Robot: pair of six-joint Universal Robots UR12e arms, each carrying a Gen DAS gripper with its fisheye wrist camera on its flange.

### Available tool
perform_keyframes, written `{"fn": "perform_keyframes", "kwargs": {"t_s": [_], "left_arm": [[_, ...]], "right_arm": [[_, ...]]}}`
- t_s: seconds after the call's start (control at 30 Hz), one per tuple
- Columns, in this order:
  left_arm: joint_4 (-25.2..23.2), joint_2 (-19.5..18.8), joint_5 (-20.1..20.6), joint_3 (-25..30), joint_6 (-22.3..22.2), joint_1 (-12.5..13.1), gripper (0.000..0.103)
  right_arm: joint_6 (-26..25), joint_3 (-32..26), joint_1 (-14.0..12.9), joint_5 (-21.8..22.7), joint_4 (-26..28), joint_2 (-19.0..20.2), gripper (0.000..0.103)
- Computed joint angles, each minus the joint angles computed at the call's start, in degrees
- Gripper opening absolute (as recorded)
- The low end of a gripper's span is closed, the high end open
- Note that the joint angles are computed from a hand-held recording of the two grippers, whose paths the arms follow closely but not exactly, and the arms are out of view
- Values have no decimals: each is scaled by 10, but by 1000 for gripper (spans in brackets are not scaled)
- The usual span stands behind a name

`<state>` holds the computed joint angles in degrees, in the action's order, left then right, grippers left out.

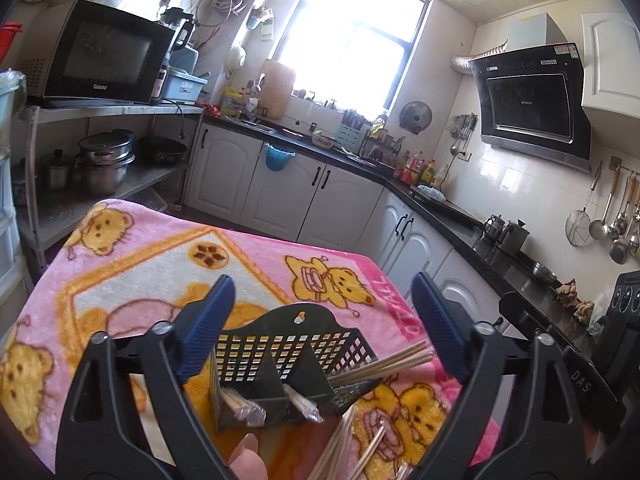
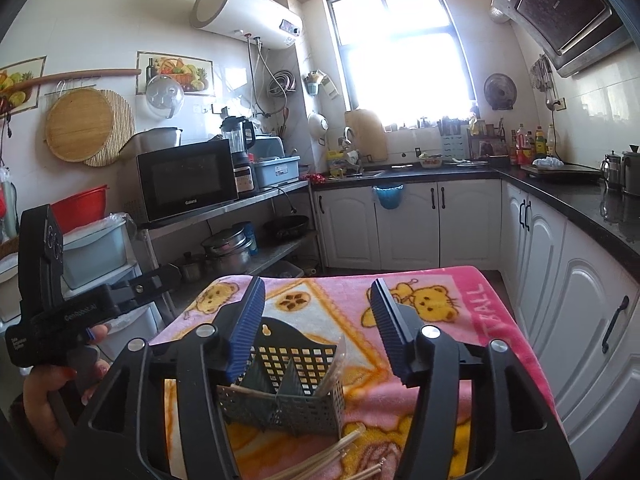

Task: Organize utensils
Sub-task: 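Open the left tool over the basket while the right tool opens and releases, then withdraw both open tools from the basket toward the chopsticks on the blanket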

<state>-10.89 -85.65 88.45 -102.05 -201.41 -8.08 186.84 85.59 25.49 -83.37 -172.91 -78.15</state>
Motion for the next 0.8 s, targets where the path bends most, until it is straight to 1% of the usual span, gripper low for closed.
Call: {"fn": "perform_keyframes", "kwargs": {"t_s": [0.07,0.13,0.3,0.53,0.8], "left_arm": [[0,3,0,-3,0,-1,90],[0,7,1,-5,2,-1,93],[6,21,-6,-17,-6,1,93],[19,38,-4,-32,-11,-2,93],[14,56,-4,-53,-19,-3,93]], "right_arm": [[0,5,0,-1,0,-3,57],[0,7,1,-2,1,-6,60],[-8,21,3,-5,5,-14,64],[-8,37,5,-6,13,-25,65],[-3,56,5,-1,12,-36,66]]}}
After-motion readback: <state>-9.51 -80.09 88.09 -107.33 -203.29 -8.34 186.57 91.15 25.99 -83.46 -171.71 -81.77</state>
